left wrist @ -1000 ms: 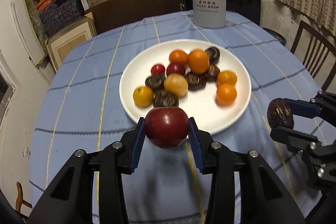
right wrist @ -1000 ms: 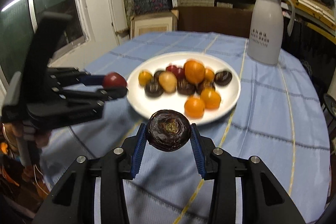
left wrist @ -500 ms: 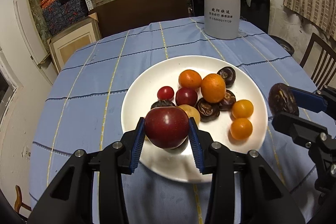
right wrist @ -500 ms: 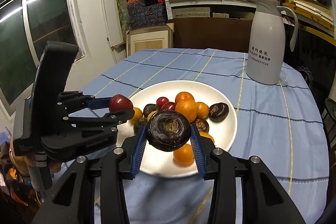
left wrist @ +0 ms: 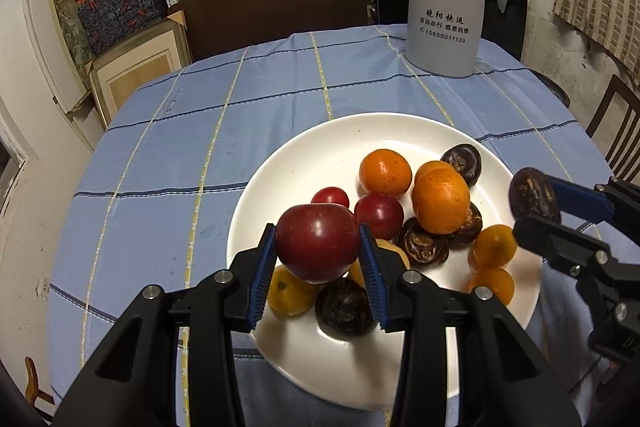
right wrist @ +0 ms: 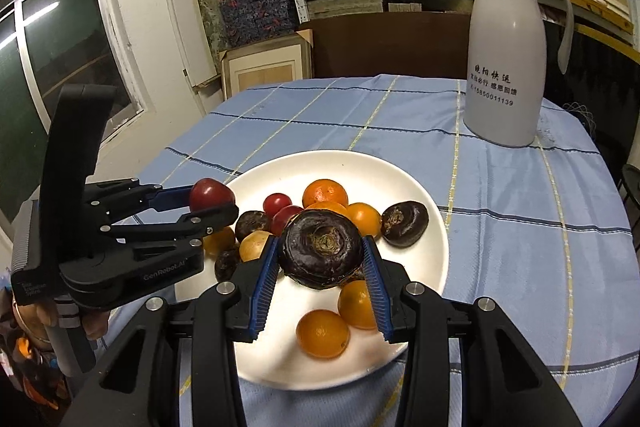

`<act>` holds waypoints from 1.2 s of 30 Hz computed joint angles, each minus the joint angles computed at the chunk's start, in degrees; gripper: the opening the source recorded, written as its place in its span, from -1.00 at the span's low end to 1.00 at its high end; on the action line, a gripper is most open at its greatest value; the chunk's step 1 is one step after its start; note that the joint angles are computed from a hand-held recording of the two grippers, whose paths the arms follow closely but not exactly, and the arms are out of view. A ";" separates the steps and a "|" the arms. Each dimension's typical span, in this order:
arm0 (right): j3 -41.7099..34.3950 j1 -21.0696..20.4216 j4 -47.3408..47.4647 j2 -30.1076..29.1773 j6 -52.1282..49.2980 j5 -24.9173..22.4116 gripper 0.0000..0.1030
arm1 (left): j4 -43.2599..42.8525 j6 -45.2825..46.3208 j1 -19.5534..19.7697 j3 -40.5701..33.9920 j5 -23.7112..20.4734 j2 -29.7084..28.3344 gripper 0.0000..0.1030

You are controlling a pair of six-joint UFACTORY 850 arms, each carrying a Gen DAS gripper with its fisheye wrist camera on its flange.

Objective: Organize fruits
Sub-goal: 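Carry the dark brown fruit and red plum over the white plate, then open both tools to drop the plum and brown fruit onto the plate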

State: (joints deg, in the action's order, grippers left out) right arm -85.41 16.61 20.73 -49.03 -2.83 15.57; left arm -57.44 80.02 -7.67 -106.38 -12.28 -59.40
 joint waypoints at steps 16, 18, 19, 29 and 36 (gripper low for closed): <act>-2.62 -0.09 -1.82 -1.68 0.53 -1.96 -0.18 | 6.83 -7.20 -0.21 -2.75 0.46 -1.73 -0.23; -2.83 -0.06 -1.40 -1.78 -0.02 -2.15 -0.18 | 7.04 -7.33 -0.17 -2.75 0.37 -1.72 -0.23; -2.85 0.04 -0.86 -1.75 -0.62 -2.19 -0.18 | 7.24 -7.44 -0.20 -2.81 0.44 -1.77 -0.23; -3.65 0.16 -0.16 -2.30 -1.71 -2.83 -0.18 | 12.72 -13.09 -0.40 -4.01 0.64 -2.65 -0.23; -4.39 0.26 1.34 -2.77 -3.52 -3.30 -0.18 | 13.52 -13.73 -0.41 -4.55 0.68 -3.07 -0.23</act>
State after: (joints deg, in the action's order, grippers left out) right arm -89.79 16.87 22.07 -51.80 -6.35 12.27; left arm -43.92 66.30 -8.07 -110.93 -11.60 -62.48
